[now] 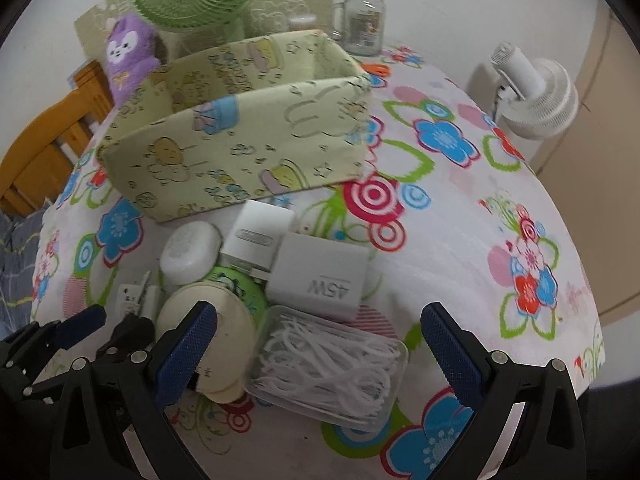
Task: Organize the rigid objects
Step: 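Lower the left gripper toward the black car key and close on it, then lift the black key with the left gripper while the right gripper approaches the clear floss box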
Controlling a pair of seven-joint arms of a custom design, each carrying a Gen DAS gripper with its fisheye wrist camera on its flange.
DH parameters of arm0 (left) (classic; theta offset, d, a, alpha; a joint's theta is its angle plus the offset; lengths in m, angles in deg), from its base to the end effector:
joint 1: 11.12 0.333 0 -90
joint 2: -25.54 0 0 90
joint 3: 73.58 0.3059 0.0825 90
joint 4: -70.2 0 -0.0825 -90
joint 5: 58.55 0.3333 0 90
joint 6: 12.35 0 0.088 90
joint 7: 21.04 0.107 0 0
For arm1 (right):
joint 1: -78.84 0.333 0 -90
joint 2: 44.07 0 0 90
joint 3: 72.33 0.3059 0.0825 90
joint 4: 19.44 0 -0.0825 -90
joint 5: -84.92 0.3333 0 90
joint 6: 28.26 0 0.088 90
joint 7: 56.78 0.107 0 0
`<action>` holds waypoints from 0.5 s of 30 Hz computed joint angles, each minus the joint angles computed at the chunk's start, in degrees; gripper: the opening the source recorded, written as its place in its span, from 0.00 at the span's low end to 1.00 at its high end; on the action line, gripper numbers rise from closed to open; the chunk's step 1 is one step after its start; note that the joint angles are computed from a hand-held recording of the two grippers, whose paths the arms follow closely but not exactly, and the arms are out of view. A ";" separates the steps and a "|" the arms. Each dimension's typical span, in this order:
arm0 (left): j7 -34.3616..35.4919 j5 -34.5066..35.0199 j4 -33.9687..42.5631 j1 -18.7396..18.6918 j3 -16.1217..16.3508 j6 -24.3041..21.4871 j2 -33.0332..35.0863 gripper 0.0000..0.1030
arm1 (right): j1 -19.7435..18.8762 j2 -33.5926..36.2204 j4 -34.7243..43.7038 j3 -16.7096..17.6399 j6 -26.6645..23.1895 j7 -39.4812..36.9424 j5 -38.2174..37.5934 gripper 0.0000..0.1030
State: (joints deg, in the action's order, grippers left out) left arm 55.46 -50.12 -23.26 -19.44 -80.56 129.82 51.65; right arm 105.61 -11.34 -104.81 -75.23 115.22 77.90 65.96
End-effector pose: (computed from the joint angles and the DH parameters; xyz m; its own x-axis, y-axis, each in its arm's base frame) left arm 0.6410 -0.1629 0.4155 -0.1096 -0.9938 0.0174 -0.9151 0.0941 -0.3920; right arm 0.6296 0.2893 0.4025 -0.1132 -0.9924 -0.0474 -0.8619 0.1218 -0.4923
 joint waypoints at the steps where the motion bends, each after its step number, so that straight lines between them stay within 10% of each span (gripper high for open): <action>1: -0.07 0.18 -0.13 -0.15 0.02 0.09 -0.09 0.43 | 0.10 -0.07 -0.12 -0.16 -0.28 0.47 0.05 1.00; 15: -3.08 0.54 -2.11 -0.42 0.48 1.33 -1.41 0.27 | 0.19 -0.80 -2.32 0.32 -2.39 2.96 -0.76 1.00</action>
